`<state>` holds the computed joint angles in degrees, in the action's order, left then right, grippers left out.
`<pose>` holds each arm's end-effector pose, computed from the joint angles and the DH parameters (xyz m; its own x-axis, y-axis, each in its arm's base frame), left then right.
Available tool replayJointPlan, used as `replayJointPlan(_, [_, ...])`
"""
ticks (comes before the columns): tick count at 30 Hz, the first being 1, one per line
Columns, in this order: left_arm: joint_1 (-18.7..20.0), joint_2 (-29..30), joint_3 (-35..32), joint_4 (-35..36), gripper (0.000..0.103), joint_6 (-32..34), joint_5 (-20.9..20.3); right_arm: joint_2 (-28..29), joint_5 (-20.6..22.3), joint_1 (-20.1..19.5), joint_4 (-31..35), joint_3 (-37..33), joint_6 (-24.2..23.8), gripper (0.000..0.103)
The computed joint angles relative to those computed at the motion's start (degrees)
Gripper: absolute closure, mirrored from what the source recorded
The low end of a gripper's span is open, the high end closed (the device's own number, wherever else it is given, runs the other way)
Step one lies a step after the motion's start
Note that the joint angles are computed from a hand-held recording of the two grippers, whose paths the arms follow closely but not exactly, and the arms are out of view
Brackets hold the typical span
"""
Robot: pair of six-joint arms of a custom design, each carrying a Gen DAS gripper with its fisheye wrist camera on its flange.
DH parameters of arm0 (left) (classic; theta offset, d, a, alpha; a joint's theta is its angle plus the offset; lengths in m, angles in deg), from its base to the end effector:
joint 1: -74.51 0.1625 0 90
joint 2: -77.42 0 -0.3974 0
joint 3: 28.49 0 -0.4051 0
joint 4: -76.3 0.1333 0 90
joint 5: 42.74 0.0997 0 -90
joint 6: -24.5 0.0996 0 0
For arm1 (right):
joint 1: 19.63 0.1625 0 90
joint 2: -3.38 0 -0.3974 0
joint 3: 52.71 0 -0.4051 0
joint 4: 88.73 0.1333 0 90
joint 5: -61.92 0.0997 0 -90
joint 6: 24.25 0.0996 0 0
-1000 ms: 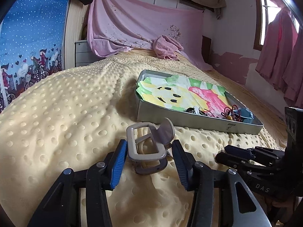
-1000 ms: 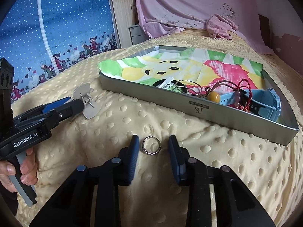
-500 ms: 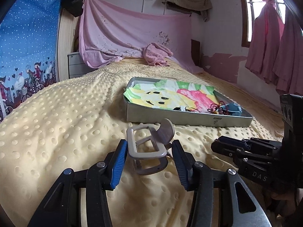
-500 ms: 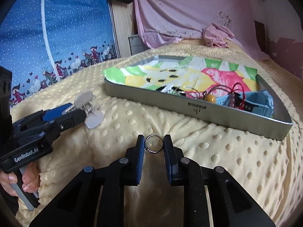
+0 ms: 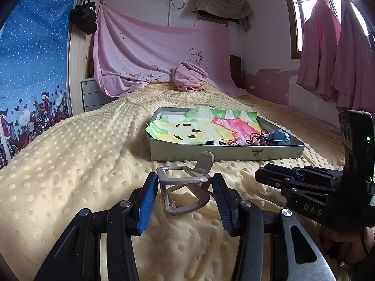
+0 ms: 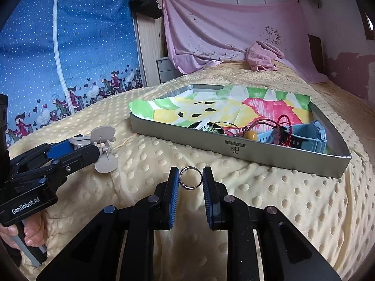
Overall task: Organize jewelry
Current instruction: 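Carry the claw clip and ring into the tray and open both tools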
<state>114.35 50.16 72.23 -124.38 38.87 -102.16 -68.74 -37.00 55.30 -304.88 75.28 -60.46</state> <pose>-0.3427 -0.5256 -0.0518 -0.6114 0.5760 -0.5426 0.7878 0.3791 -0.4854 -0.0098 -0.4899 0.2660 -0.7909 0.1285 0.5983 -0.4703 0.4979 -0.7286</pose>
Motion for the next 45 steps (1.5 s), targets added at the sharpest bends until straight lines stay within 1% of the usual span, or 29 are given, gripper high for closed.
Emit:
replayJointPlan(4, [-0.17,0.06,0.47,-1.53,0.057,0.21,0.4,-0.08,0.59,-0.37,-0.45,0.24,0.25,0.085])
replayJointPlan(9, [-0.18,-0.25,0.23,-1.12,0.058,0.19,-0.6,-0.8,1.98,-0.69,-1.22,0.65,1.18,0.085])
replayJointPlan(18, [-0.83,-0.09,-1.54,-0.61,0.058,0.03,-2.09,-4.04,6.54,-2.34,-2.78,1.72,4.69,0.085])
replayJointPlan(21, [-0.96,0.46,-3.11,-0.14,0.058,0.27,-2.74,-4.57,7.14,-2.43,-3.38,1.53,5.44,0.085])
replayJointPlan(28, [0.13,2.75,-9.56,3.01,0.058,-1.34,-6.31,-6.05,8.03,-3.13,-3.5,0.28,6.46,0.085])
replayJointPlan(33, [1.43,5.7,-15.78,6.55,0.058,-2.08,-8.37,-6.48,8.55,-3.54,-0.69,-2.99,6.96,0.085])
replayJointPlan(37, [2.37,8.37,-20.92,10.3,0.058,-2.87,-7.79,-5.24,8.46,-3.22,3.88,-7.82,7.83,0.085])
replayJointPlan(39, [2.94,9.71,-23.57,13.0,0.058,-3.87,-7.17,-3.92,8.16,-2.98,7.42,-10.92,8.35,0.085])
replayJointPlan(41, [3.42,10.68,-25.56,15.54,0.058,-4.96,-6.79,-2.41,7.09,-2.63,9.76,-13.19,8.63,0.085])
replayJointPlan(44, [4.29,12.11,-28.43,19.74,0.057,-7.32,-6.31,0.12,3.68,-1.96,14.42,-17.07,8.68,0.085])
replayJointPlan(45, [4.39,12.5,-29.05,20.66,0.057,-8.18,-5.85,0.6,3.15,-1.96,14.96,-17.47,8.83,0.085])
